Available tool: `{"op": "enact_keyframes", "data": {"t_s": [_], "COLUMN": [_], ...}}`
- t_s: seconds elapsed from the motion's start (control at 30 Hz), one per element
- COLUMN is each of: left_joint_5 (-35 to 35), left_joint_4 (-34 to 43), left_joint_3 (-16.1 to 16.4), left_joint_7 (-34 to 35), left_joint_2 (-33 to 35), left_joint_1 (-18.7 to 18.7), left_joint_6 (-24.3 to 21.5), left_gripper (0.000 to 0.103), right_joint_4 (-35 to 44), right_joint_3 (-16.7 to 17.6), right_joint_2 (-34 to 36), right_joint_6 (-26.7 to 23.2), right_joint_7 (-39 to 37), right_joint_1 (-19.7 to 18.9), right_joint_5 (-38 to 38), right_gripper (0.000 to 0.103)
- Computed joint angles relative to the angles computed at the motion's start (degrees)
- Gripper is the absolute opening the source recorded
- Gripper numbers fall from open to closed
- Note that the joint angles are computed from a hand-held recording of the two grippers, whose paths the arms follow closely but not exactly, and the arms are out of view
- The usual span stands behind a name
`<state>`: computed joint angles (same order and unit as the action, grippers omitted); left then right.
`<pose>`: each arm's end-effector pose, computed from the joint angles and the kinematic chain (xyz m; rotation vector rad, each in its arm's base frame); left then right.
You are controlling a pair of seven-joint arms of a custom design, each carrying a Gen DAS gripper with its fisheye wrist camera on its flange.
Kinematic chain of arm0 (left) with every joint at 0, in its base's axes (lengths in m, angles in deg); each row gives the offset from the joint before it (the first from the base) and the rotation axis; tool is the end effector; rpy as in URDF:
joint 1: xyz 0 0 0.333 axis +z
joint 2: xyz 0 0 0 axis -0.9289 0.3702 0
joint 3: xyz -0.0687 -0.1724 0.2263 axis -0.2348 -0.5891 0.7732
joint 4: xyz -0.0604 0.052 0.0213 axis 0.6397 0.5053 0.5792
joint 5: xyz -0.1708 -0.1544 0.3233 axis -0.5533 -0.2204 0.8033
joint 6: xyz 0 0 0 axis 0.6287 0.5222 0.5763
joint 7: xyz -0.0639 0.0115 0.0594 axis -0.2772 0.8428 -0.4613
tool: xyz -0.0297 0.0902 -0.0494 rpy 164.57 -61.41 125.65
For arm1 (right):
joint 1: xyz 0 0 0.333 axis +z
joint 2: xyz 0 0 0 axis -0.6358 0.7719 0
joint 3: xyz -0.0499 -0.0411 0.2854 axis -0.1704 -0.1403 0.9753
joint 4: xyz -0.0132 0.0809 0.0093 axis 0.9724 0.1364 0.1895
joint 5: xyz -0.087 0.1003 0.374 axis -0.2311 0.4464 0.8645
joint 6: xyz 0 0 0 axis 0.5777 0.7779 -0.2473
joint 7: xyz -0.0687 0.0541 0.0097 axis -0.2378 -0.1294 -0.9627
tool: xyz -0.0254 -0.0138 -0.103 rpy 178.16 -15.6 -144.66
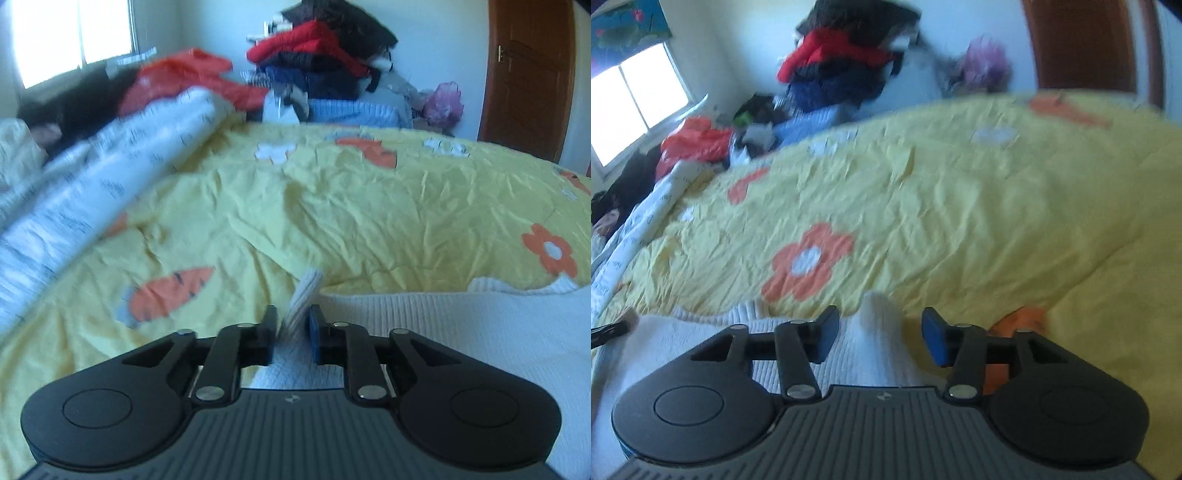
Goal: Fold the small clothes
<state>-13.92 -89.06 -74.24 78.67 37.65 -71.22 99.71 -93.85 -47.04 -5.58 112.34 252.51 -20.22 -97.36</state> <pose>0.5885 -0.1042 0.5326 -1.3673 2.0017 -0.8709 0.4290 0.2813 0.5340 -1.2220 2.0000 -0.6507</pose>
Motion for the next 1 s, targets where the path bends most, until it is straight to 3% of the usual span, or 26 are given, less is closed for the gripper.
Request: {"op": "enact_keyframes", "data": {"t_s": [0.07, 0.13, 0.2, 0.23, 0.3, 0.37, 0.4, 0.43, 0.53, 0.67, 0.73, 0.83, 0.9, 1.0], "left_joint_5": [-4.2, -16.7, -26.1, -29.2, -27.2, -14.2, -8.0, -5.7, -12.7, -12.3, -13.0, -13.3, -13.7, -14.0], "left_joint_4": [-3.7, -6.2, -7.3, -8.1, -9.9, -11.1, -11.6, -12.0, -10.7, -10.8, -10.8, -10.7, -10.7, -10.6], "left_joint_3": [0.1, 2.1, 3.4, 3.3, 0.7, -4.9, -7.1, -7.5, -3.3, -2.7, -2.4, -2.3, -2.2, -2.1], "left_joint_7": [3.2, 13.2, 22.1, 26.1, 28.0, 18.1, 13.5, 12.6, 16.2, 15.9, 16.5, 16.9, 17.2, 17.4], "left_joint_2": [-3.6, -7.2, -8.7, -8.9, -8.3, -6.9, -5.9, -4.6, -3.7, -3.8, -3.8, -3.7, -3.7, -3.7], "left_joint_1": [-0.7, -4.6, -8.1, -9.4, -9.0, -3.0, -0.3, 0.4, -4.1, -4.7, -5.0, -5.2, -5.3, -5.3], "left_joint_6": [3.8, 4.2, 4.1, 5.6, 9.0, 9.5, 9.7, 10.3, 9.2, 9.1, 9.2, 9.2, 9.2, 9.1], "left_gripper": [0.022, 0.037, 0.079, 0.083, 0.083, 0.083, 0.083, 0.083, 0.084, 0.084, 0.084, 0.084, 0.084, 0.084], "right_joint_4": [0.3, 0.4, 1.2, 2.4, 5.4, 8.8, 9.3, 8.8, 7.8, 10.1, 12.7, 14.3, 18.0, 24.6], "right_joint_3": [3.3, 5.1, 5.2, 5.2, 4.9, 4.8, 4.3, 4.0, 3.0, 2.4, 3.2, 3.1, 2.9, 2.1], "right_joint_2": [-2.3, -3.1, -2.2, -0.7, 3.3, 7.8, 9.1, 9.8, 9.0, 9.9, 11.0, 11.2, 13.8, 19.9], "right_joint_6": [-3.7, -3.2, -1.3, -1.6, -2.9, -7.5, -9.4, -10.5, -10.0, -12.6, -16.1, -10.3, -6.5, -4.1], "right_joint_7": [4.7, 9.0, 7.9, 6.0, 0.0, -4.1, -5.5, -4.5, -1.3, -3.8, -1.5, 3.7, 0.9, -6.3], "right_joint_1": [-0.9, -0.9, 0.6, 1.5, 3.4, 5.0, 5.8, 6.4, 7.4, 8.7, 9.3, 10.0, 10.6, 12.0], "right_joint_5": [-5.5, -10.3, -10.9, -10.2, -8.6, -6.6, -5.2, -5.7, -7.9, -5.4, -6.3, -11.7, -12.0, -10.2], "right_gripper": [0.056, 0.058, 0.058, 0.058, 0.058, 0.06, 0.066, 0.067, 0.068, 0.068, 0.069, 0.071, 0.079, 0.081]}}
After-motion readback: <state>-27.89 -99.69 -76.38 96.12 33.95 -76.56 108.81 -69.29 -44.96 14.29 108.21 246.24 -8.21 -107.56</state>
